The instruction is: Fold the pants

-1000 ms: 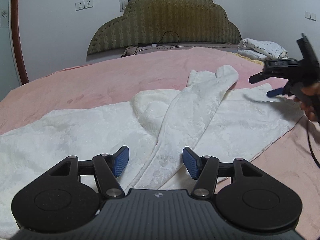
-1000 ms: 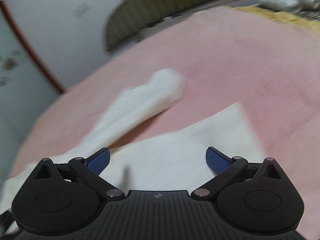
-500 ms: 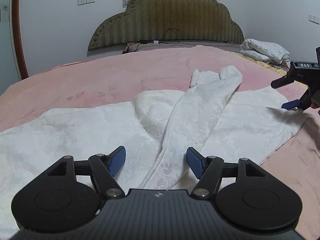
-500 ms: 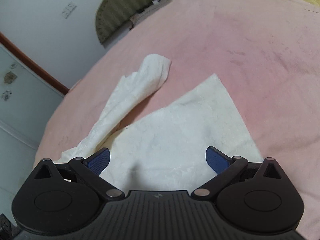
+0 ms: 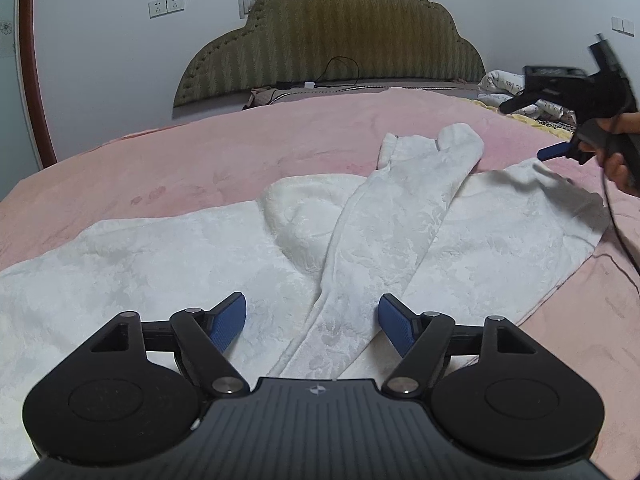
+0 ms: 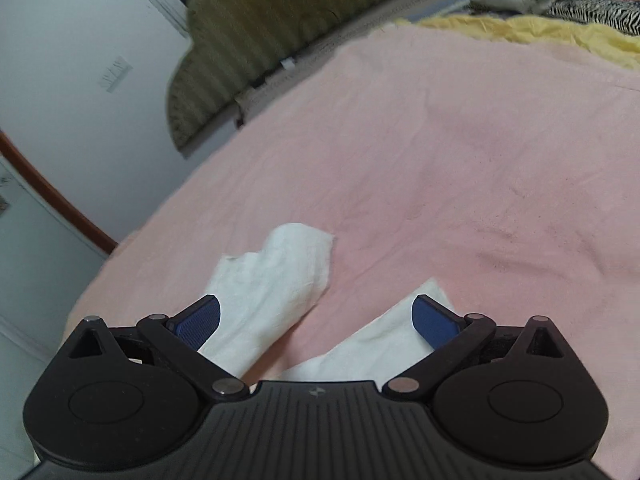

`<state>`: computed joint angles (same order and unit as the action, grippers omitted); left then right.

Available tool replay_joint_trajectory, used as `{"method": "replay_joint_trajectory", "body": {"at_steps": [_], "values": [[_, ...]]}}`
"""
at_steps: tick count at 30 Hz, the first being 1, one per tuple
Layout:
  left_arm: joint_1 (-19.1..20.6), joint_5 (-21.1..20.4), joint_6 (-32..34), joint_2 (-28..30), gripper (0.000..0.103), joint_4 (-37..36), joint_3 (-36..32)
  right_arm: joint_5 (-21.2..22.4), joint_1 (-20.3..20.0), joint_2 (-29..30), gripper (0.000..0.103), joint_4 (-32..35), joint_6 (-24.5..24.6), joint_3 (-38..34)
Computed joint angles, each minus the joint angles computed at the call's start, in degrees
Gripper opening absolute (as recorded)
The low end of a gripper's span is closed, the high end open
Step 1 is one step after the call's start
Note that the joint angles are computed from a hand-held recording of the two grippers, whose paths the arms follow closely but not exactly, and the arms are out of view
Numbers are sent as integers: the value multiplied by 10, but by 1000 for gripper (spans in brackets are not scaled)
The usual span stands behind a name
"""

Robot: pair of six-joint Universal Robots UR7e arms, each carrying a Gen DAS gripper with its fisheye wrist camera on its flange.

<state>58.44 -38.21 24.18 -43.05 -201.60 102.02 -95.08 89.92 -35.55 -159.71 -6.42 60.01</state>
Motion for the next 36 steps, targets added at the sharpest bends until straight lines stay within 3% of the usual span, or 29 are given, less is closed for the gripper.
{"method": "replay_joint_trajectory", "body": {"at_steps": [3,5,7,9,11,13,17,19,21,23,24,26,28,30,32,35,36], "values": [[1,-3,-12,0,76,4,-4,103,-16,-26,103,57,22,30],[2,-3,-17,2,77,0,-7,130,-23,-17,103,96,30,16],[3,-2,-20,3,78,1,-8,111,-26,7,103,90,25,-3],[2,3,-20,4,79,-3,-8,101,-30,28,102,11,-34,-10],[1,6,-14,6,79,-9,-8,82,-29,40,102,-31,-34,-22],[0,10,-1,11,80,-21,-7,82,-29,31,103,-25,14,-20],[0,9,6,13,81,-20,-9,50,-14,-32,103,-54,-47,61],[0,10,5,13,82,-18,-10,70,-17,-69,103,-19,-40,99],[0,10,1,12,83,-12,-10,109,-28,-93,103,74,-39,110],[-1,11,1,12,83,-13,-10,90,-31,-102,103,118,-33,121],[-1,13,2,13,83,-14,-10,64,-30,-100,103,105,-39,127],[-2,17,1,14,83,-9,-13,82,-44,-96,102,41,-59,142],[-4,22,7,17,83,-6,-18,89,-51,-85,103,11,7,124],[-6,26,19,22,83,-14,-25,0,-32,-69,103,-66,31,113],[-5,24,18,26,83,-15,-30,-46,-11,-55,103,-112,-6,99],[-1,9,16,26,78,-4,-32,28,4,-41,103,-120,-49,88],[-1,5,22,27,74,-2,-31,30,16,-27,103,-104,-70,70]]}}
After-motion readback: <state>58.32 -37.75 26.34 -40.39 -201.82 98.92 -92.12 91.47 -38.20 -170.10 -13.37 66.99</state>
